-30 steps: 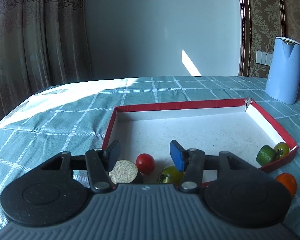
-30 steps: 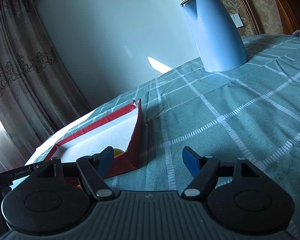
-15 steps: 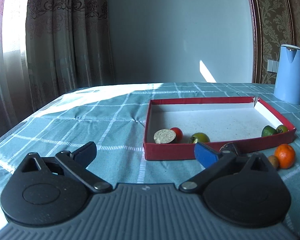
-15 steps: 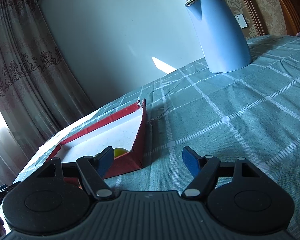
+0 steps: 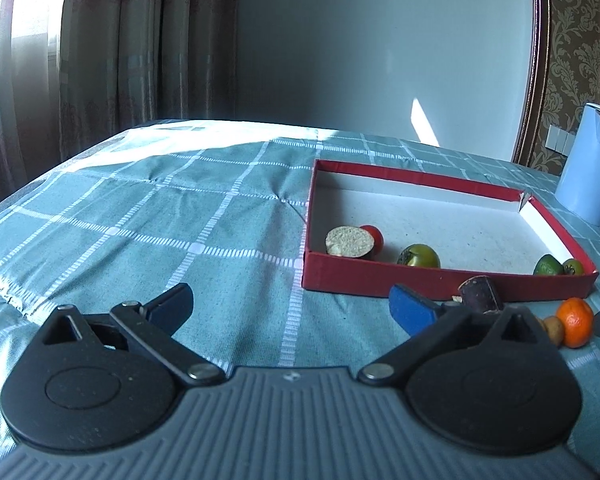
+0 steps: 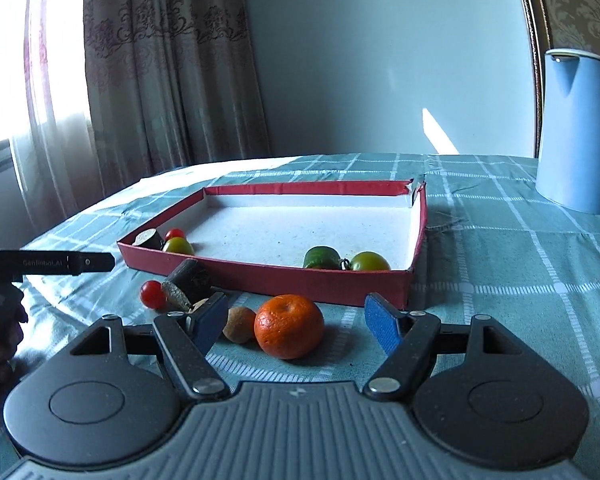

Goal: Organize fruits
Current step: 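Reach the right gripper to the orange tangerine and close on it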

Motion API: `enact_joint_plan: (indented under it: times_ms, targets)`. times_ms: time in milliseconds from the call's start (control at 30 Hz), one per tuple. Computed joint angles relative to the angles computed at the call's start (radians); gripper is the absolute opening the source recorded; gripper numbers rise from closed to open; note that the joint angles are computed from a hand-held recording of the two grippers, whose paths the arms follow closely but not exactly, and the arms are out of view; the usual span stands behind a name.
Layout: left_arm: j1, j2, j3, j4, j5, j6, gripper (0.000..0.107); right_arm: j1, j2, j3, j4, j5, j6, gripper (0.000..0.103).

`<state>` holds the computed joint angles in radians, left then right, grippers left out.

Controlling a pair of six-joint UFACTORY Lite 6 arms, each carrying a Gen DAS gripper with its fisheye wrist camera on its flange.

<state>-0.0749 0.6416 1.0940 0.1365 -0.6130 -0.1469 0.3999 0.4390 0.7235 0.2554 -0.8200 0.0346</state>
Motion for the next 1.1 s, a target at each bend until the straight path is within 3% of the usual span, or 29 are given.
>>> enact_joint_plan:
  times_ms: [433,533,600,667,800,1100]
  targets:
    - [0.014,0.004,0.008,0.06,0.002,-0.058,0.103,-0.016,0.062,0.124,0.034,0.187,-0.055,0.075]
    - [0.013,0.004,0.008,0.059,0.002,-0.059,0.103,-0.04,0.073,0.14,-0.039,0.204,0.013,0.058]
    - [0.013,0.006,0.011,0.063,0.006,-0.061,0.103,-0.044,0.085,0.16,-0.042,0.221,0.018,0.057]
    - [0.013,0.007,0.014,0.065,0.01,-0.063,0.103,-0.042,0.089,0.168,-0.047,0.218,0.013,0.057]
    - [0.014,0.011,0.022,0.076,0.02,-0.071,0.103,-0.026,0.107,0.2,-0.001,0.243,-0.044,0.044]
    - [0.014,0.013,0.024,0.077,0.024,-0.072,0.103,-0.036,0.055,0.107,-0.024,0.127,0.041,0.042]
